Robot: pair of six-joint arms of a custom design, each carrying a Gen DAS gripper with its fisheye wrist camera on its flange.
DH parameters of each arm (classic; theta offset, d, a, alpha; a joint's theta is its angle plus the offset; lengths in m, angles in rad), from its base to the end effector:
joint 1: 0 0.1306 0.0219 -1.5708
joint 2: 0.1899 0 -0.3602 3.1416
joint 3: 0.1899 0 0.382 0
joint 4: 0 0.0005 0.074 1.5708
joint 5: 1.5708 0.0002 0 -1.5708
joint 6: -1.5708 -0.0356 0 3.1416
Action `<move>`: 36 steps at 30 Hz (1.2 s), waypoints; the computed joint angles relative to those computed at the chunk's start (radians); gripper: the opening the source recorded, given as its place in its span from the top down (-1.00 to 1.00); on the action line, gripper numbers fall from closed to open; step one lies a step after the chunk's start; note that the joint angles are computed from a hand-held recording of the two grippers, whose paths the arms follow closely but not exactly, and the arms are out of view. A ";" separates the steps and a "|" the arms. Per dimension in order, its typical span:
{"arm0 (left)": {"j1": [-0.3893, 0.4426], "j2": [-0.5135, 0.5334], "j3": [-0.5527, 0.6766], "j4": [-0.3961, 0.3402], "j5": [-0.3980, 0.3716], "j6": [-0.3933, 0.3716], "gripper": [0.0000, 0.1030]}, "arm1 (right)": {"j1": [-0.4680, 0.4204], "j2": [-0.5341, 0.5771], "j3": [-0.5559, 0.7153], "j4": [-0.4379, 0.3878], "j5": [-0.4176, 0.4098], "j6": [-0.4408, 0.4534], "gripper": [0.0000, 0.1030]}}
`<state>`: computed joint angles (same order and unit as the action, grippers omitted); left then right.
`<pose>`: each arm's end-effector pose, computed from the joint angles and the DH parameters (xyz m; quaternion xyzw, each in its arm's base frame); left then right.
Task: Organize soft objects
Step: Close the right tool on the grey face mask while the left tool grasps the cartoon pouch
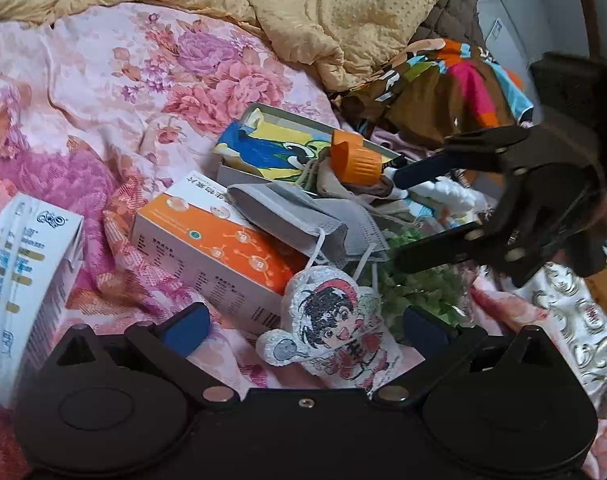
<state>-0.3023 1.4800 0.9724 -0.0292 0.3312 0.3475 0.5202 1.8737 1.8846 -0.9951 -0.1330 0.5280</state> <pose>0.4583 -0.1556 0.2481 0.0621 0.8590 -0.2914 0.4163 0.5486 0.3191 0.3610 -0.4946 0.8174 0.0625 0.2887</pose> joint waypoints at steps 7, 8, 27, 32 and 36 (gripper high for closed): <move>0.018 0.006 -0.019 0.057 0.074 0.016 -0.89 | 0.013 0.058 0.067 -0.009 0.000 0.041 -0.93; 0.020 0.008 -0.019 0.061 0.078 0.021 -0.85 | 0.014 0.066 0.078 -0.017 0.004 0.041 -0.91; 0.032 0.023 -0.010 0.040 0.166 0.012 -0.02 | 0.029 0.111 0.120 -0.097 0.069 0.043 -0.48; 0.031 0.029 -0.003 0.021 0.203 -0.018 0.13 | 0.025 0.126 0.150 -0.143 0.037 0.016 -0.21; 0.031 0.033 0.001 0.015 0.219 -0.020 0.16 | 0.025 0.131 0.164 -0.168 0.018 -0.001 -0.01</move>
